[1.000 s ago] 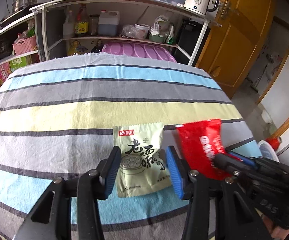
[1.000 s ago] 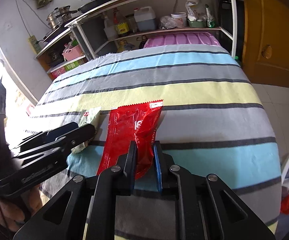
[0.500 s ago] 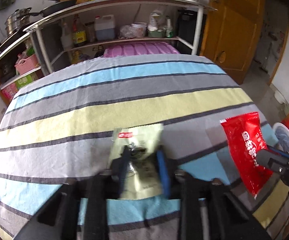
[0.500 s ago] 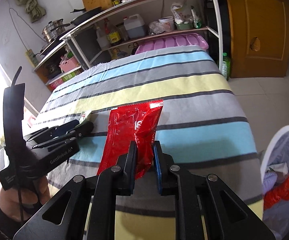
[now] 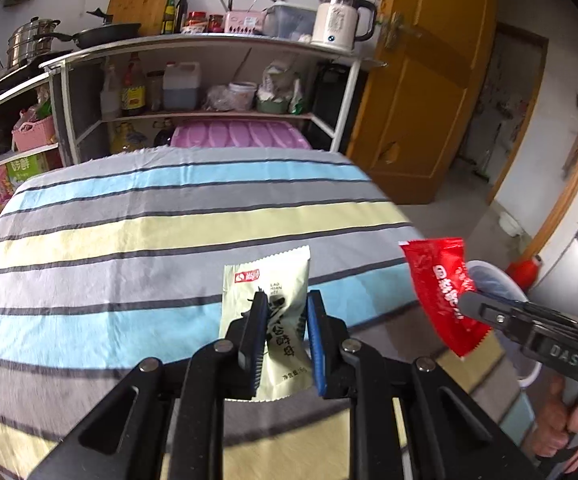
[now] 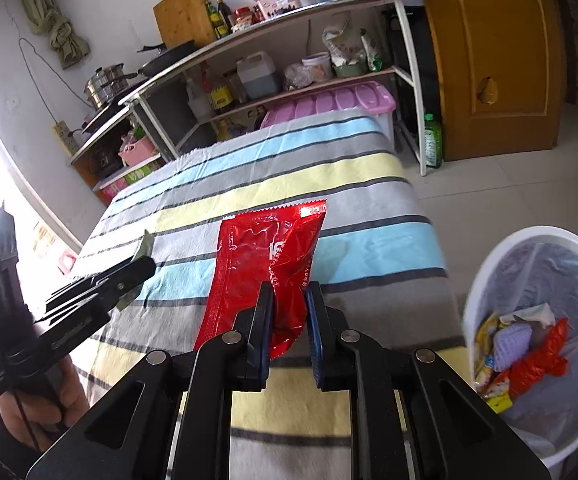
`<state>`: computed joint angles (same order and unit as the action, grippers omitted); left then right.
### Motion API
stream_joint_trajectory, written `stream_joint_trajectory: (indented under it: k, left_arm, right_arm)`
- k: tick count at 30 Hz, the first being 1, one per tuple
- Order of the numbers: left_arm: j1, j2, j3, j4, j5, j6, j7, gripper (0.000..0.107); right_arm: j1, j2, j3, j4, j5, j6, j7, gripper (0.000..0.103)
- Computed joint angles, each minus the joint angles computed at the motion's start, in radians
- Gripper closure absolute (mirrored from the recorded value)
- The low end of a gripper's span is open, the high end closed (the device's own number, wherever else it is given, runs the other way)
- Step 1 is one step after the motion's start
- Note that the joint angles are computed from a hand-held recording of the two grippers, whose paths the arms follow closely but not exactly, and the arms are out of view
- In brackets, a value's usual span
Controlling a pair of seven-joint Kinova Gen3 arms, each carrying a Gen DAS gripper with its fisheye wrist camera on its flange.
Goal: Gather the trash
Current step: 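Carry the red wrapper and green-white packet over the white bin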
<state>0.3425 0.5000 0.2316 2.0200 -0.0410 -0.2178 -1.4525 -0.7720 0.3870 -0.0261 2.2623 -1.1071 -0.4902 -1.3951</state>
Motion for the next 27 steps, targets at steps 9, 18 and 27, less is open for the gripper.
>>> stream_joint_trajectory:
  k: [9, 18, 27]
  left_arm:
    - [0.038, -0.067, 0.049, 0.055, -0.029, -0.052, 0.018, 0.087]
    - [0.073, -0.064, 0.096, 0.021, -0.07, -0.052, 0.045, 0.087]
    - [0.105, -0.02, 0.141, -0.045, -0.113, -0.027, 0.048, 0.087]
  right_arm:
    - [-0.054, -0.101, -0.069, 0.101, -0.19, -0.141, 0.071, 0.087]
    - [-0.056, -0.174, -0.181, 0.174, -0.357, -0.27, 0.104, 0.087]
    - [-0.056, -0.224, -0.243, 0.254, -0.462, -0.352, 0.071, 0.087]
